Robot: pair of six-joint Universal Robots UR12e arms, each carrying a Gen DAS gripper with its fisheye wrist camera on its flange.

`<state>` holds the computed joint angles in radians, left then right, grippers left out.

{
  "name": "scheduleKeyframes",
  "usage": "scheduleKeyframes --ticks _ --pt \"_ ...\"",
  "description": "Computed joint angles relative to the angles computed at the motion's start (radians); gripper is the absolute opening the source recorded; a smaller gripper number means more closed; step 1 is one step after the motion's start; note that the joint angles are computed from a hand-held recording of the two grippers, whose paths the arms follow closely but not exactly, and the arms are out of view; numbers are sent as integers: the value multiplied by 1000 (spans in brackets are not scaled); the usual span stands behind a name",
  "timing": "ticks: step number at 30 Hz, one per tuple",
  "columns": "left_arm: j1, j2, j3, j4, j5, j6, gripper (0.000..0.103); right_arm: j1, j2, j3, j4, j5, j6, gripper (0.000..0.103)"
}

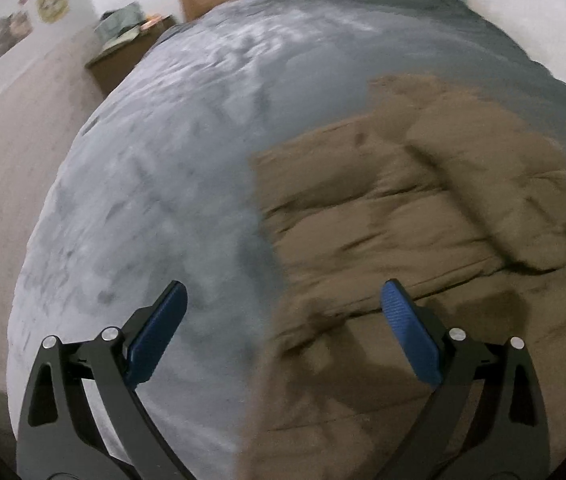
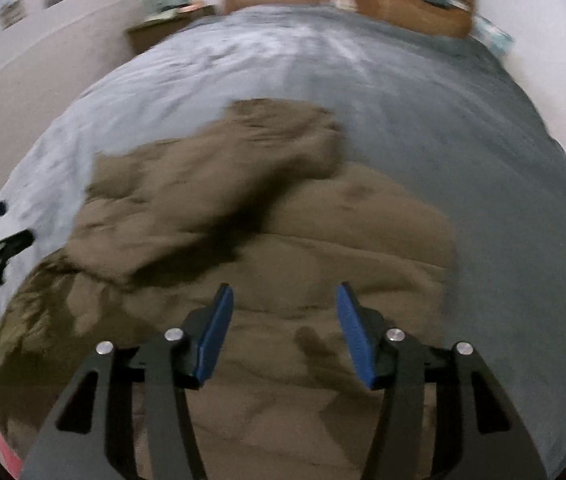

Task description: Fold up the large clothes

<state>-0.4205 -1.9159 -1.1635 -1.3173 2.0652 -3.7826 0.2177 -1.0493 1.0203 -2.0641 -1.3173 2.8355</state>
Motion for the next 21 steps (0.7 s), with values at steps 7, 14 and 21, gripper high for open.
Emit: scheduleKeyframes --ticks 7,14,21 --pt "-45 -156 222 -24 -10 81 97 -34 38 -34 15 -54 60 54" --pt "-76 -355 526 -138 43 176 97 -42 68 -62 25 -72 58 54" --pt "-32 -406 599 -219 -28 137 42 -46 82 -68 47 -74 60 54"
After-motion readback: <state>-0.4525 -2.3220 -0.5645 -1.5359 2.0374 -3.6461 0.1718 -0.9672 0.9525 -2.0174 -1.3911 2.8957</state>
